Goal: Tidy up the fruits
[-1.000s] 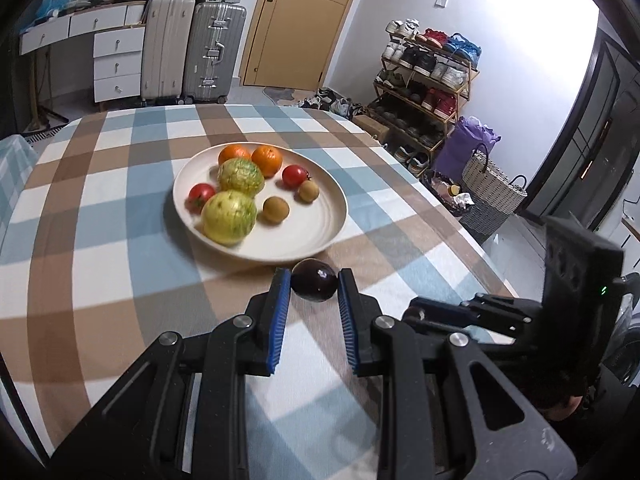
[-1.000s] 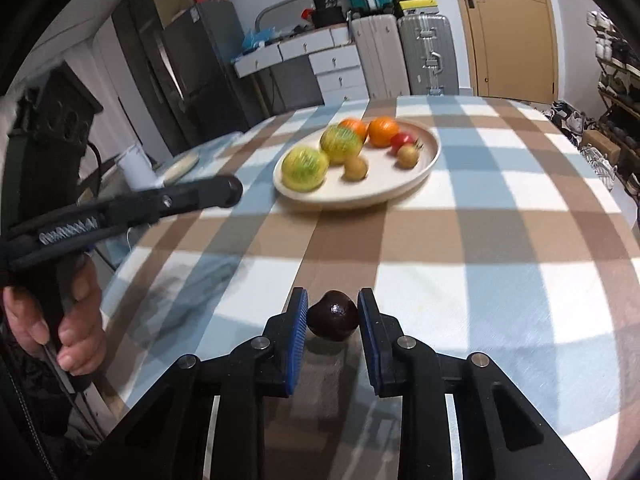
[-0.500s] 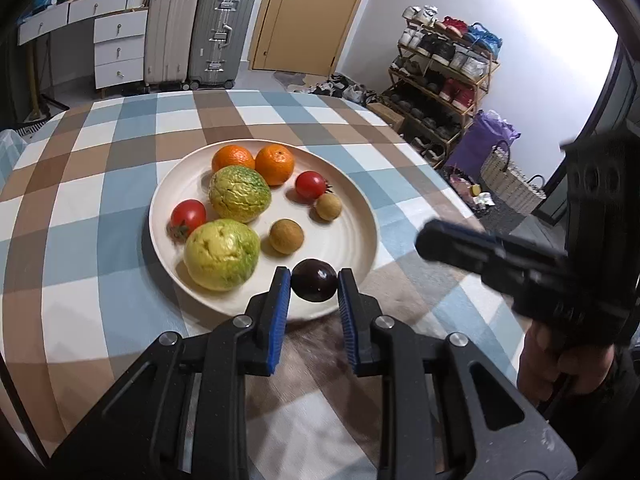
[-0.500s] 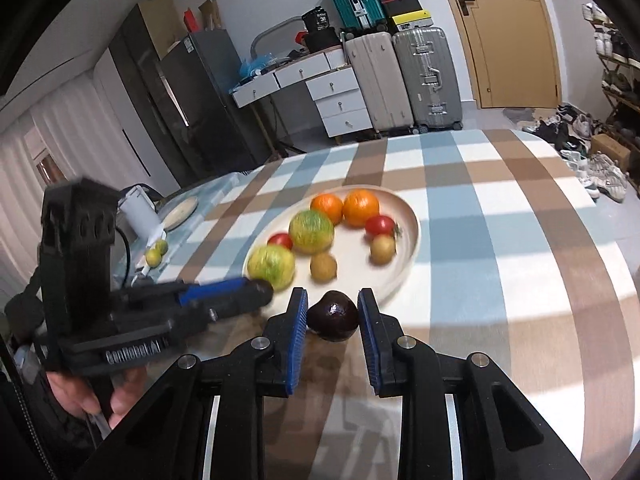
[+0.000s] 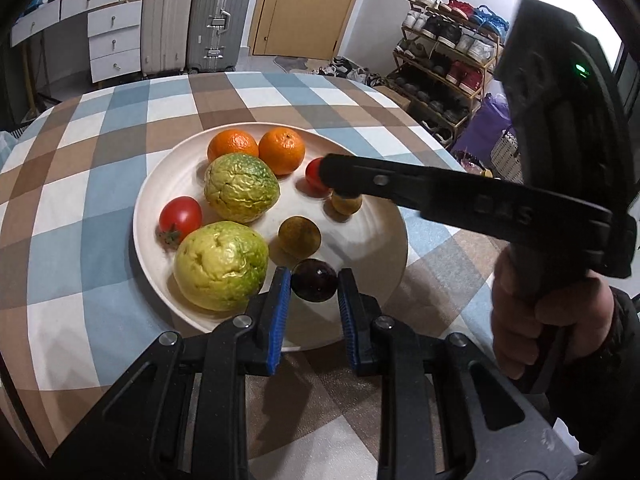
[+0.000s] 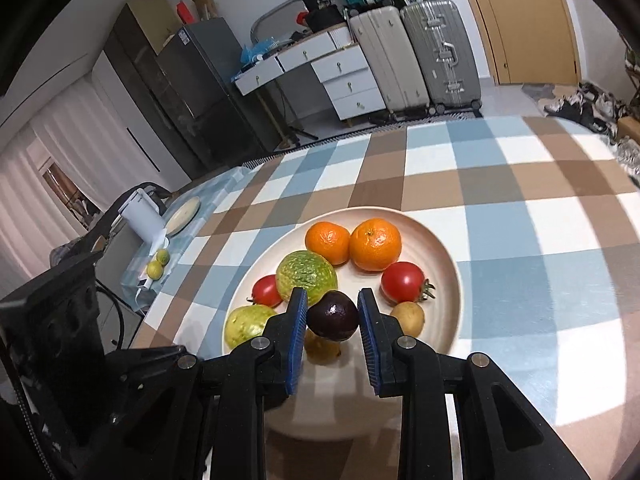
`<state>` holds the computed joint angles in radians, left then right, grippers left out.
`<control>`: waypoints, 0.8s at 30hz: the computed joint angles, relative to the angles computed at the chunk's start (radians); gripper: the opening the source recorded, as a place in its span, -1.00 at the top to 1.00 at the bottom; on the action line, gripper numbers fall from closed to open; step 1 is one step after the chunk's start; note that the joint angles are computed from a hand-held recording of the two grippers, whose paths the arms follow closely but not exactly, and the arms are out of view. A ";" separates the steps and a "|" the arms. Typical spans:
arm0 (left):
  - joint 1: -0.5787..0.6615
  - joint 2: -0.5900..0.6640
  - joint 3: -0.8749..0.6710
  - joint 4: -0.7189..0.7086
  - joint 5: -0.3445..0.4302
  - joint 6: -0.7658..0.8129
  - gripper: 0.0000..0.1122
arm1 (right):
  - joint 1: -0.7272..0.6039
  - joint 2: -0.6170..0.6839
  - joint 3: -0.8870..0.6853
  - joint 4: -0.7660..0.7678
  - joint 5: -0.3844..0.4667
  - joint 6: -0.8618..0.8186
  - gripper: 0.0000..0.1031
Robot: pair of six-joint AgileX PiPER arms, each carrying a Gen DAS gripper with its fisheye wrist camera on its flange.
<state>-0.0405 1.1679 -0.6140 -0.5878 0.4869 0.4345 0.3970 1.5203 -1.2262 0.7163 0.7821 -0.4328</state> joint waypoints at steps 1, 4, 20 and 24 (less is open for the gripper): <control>0.002 0.007 0.000 -0.009 -0.001 0.010 0.62 | 0.003 0.016 -0.008 0.000 -0.001 0.002 0.49; 0.014 0.018 0.000 -0.040 -0.004 0.048 0.62 | 0.007 0.050 -0.021 0.008 -0.002 0.001 0.49; 0.060 -0.082 0.016 -0.063 0.012 0.053 0.07 | -0.033 -0.059 0.067 0.137 -0.081 -0.089 -0.55; 0.037 -0.167 0.009 0.035 0.032 -0.069 -0.10 | -0.062 -0.164 0.123 0.127 -0.101 -0.077 -0.78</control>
<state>-0.0036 1.0009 -0.6050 -0.5530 0.5188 0.3652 0.3352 1.3560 -1.1037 0.8429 0.6809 -0.5101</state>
